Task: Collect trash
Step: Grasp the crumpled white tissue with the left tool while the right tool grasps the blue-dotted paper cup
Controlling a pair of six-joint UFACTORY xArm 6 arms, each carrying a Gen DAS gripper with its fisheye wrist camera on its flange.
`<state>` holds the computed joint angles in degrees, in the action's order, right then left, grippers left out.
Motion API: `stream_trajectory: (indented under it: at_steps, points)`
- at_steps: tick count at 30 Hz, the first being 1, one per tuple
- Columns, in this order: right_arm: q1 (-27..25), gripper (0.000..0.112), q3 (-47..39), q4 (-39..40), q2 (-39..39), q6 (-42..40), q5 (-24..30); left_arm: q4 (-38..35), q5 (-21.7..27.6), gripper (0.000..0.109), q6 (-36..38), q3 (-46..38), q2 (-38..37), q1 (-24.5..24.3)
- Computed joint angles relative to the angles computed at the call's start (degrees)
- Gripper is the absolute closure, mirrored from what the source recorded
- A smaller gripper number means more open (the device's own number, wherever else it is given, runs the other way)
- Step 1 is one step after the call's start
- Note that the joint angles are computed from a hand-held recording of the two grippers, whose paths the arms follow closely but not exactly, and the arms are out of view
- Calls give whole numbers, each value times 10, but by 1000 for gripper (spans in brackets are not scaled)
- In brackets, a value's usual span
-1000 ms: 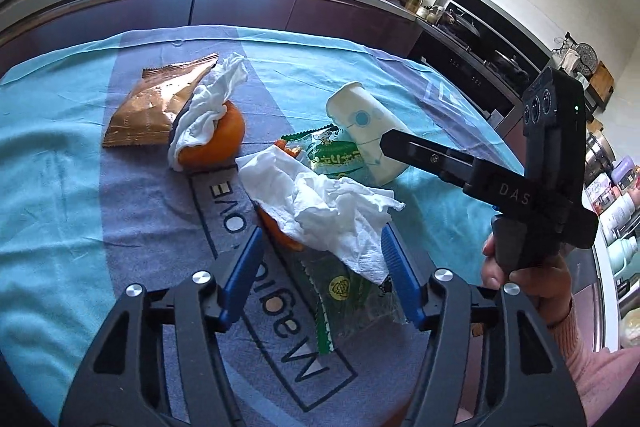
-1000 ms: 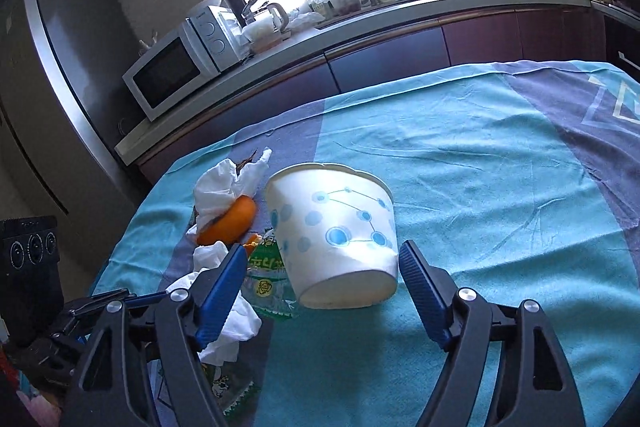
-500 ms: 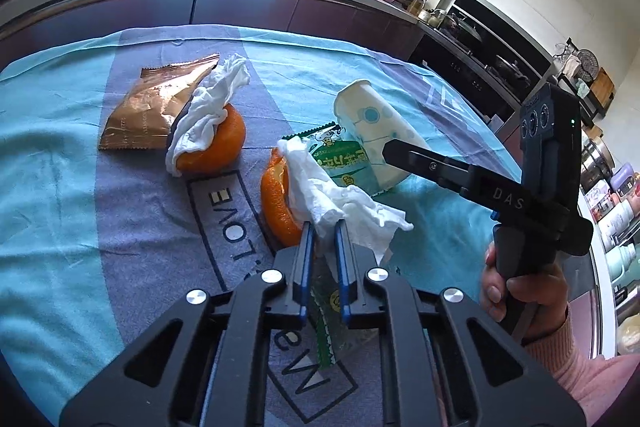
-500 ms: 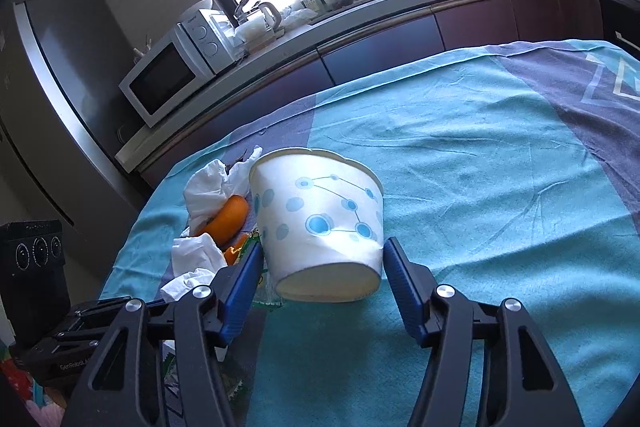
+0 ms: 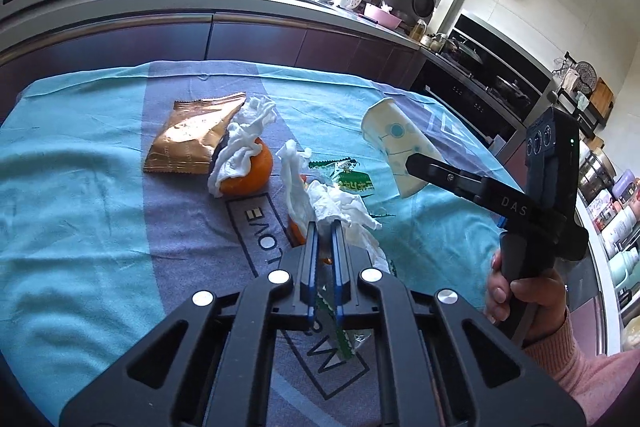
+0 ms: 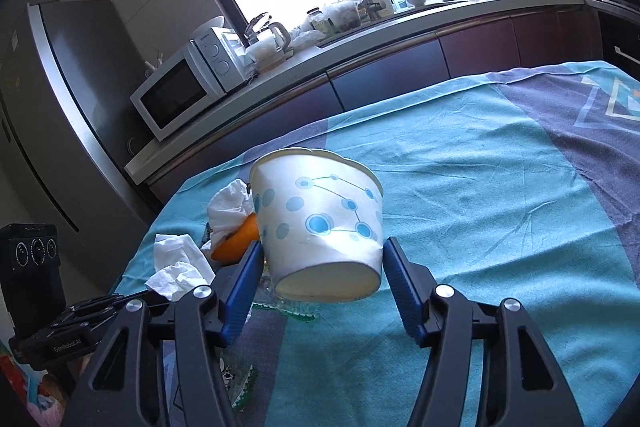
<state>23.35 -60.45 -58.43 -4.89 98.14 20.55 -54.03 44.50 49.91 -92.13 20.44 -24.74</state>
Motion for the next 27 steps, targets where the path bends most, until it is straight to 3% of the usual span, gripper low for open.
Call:
stream_trajectory:
  at_steps: [12,23,27]
  points:
    - [22,53,-52,-12,36,-27,-18,-56,-1,102,32,48,-52,48]
    - [44,53,-120,42,100,-111,-46,-64,-5,105,31,77,-77,89]
    - [49,53,-133,64,114,-135,-48,-32,1,74,2,81,-71,95]
